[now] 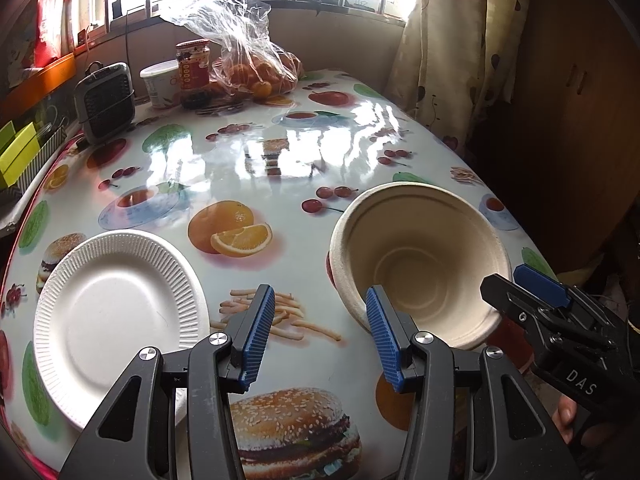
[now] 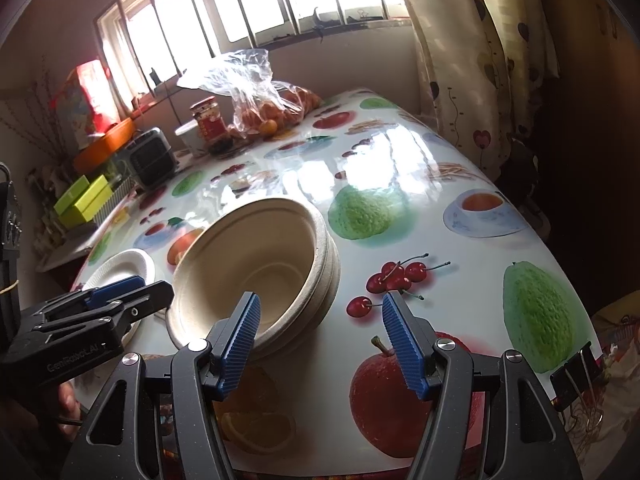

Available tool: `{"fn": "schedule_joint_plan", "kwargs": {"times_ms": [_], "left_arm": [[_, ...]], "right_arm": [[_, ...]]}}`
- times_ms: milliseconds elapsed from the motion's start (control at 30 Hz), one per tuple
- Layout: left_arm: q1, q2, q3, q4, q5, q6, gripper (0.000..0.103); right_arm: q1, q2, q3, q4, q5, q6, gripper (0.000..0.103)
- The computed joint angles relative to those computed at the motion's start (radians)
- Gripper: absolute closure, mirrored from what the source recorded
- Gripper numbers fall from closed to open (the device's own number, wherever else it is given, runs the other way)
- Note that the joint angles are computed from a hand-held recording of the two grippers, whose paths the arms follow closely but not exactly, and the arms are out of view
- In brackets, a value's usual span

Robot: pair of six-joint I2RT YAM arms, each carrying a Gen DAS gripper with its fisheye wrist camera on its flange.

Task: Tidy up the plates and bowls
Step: 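Move both tools toward opposite rims of the nested tan bowl stack, then close both tools on opposite rims of the nested bowl stack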

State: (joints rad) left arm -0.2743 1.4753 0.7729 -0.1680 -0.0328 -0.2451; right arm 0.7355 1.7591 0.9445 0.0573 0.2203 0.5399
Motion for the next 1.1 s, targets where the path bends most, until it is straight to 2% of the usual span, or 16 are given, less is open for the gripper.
{"fn": "schedule_joint_plan", "kwargs": {"times_ms": [100, 400, 533, 767, 967, 1100], "left_arm": [[0.018, 0.037, 0.023, -0.005, 0.065, -0.009, 0.054], [0.018, 0.077, 0.044, -0.005, 0.100, -0.012, 0.054], [0.029, 0.099, 0.056, -0.007, 0.126, -0.018, 0.057], [0.030, 0.112, 0.065, -0.007, 0.141, -0.020, 0.057], [0.034, 0.118, 0.065, 0.000, 0.155, -0.016, 0.069], [0.031, 0.119, 0.066, 0.002, 0.156, -0.011, 0.072]], "right_arm": [[-0.006, 0.006, 0.008, 0.001, -0.005, -0.003, 0.039], [-0.019, 0.036, 0.031, -0.001, -0.026, 0.005, 0.040], [-0.020, 0.052, 0.047, -0.002, -0.047, 0.001, 0.053], [-0.019, 0.070, 0.061, 0.000, -0.067, 0.005, 0.067], [-0.016, 0.074, 0.067, -0.002, -0.066, 0.008, 0.071], [-0.016, 0.076, 0.071, -0.008, -0.063, 0.010, 0.073]]}}
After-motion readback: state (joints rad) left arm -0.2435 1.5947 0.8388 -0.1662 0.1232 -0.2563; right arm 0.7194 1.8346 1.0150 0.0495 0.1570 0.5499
